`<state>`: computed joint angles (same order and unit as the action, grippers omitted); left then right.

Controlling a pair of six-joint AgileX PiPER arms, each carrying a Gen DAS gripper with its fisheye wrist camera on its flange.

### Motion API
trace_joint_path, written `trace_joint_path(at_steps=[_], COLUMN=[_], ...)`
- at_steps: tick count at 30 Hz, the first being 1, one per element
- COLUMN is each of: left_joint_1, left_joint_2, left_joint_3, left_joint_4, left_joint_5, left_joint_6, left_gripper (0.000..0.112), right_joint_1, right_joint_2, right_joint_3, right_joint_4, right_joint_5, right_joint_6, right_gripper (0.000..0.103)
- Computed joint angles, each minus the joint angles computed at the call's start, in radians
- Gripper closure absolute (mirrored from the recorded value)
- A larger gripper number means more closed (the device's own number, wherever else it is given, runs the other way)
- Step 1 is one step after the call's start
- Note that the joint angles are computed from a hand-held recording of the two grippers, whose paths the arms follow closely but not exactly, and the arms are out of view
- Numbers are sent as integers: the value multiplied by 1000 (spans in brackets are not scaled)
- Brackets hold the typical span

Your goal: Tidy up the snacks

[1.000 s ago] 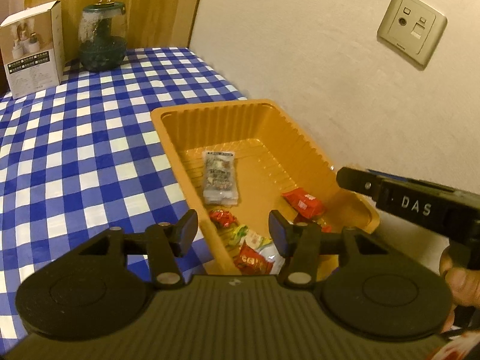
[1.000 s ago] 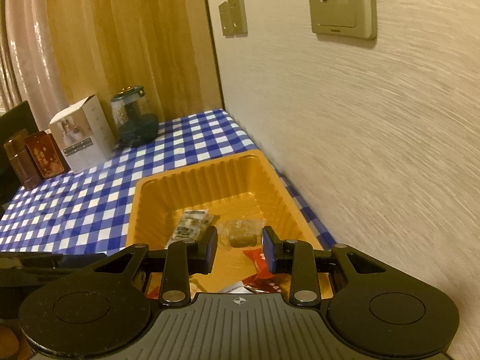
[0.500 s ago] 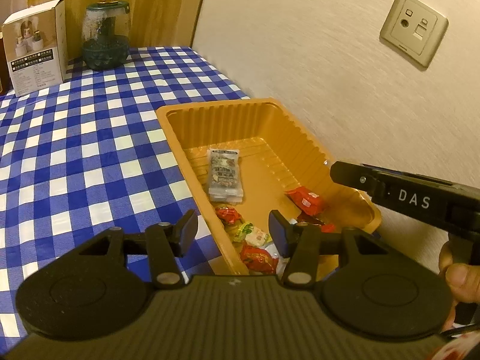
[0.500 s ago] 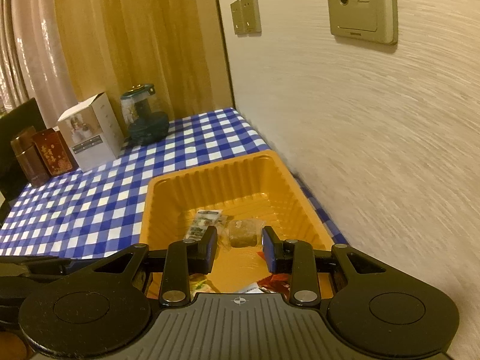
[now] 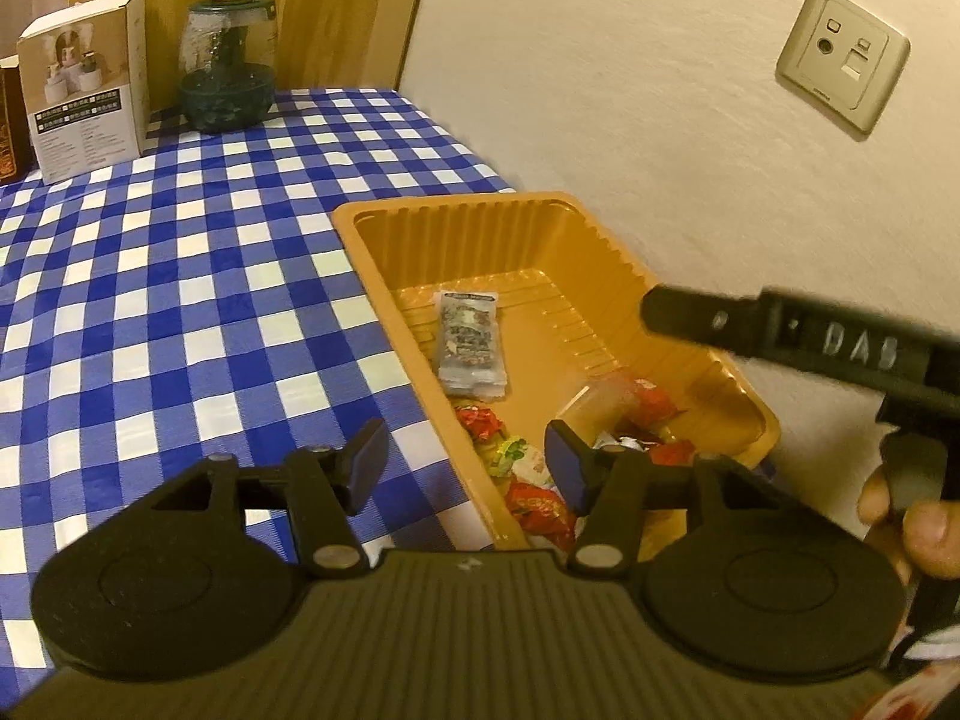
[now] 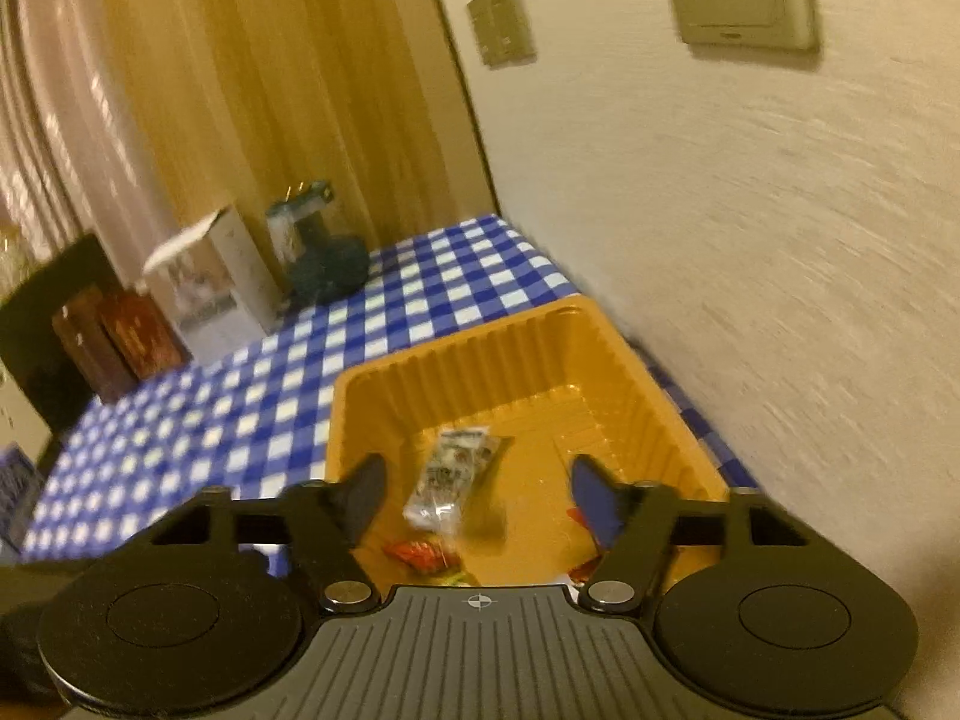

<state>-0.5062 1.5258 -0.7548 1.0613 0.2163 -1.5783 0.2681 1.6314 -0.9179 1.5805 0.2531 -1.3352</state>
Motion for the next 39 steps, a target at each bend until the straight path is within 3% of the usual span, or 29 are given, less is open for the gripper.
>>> trace_joint_path(at_steps=[7,19,27,39], left_joint_1=[-9,-88,-162,-271], left_joint_2=[-17,-88,-151,-274], left_joint_3=[21,26,33,74], left_joint_4=[33,16,0,-70], left_joint_5=[29,158,271,418], left_joint_6=[-42,-51,-61,-37], left_gripper=[49,19,9,9], right_joint_1=[-3,10,18,78], right_joint_2=[-15,-98,-158,-297], right_joint_3=[11,42,56,110], right_joint_4=[-43,-452,-699,-1206], right_joint_5=[-39,-62,-46,10], right_joint_6=[69,461,697,1211], right_gripper=[34,33,23,17])
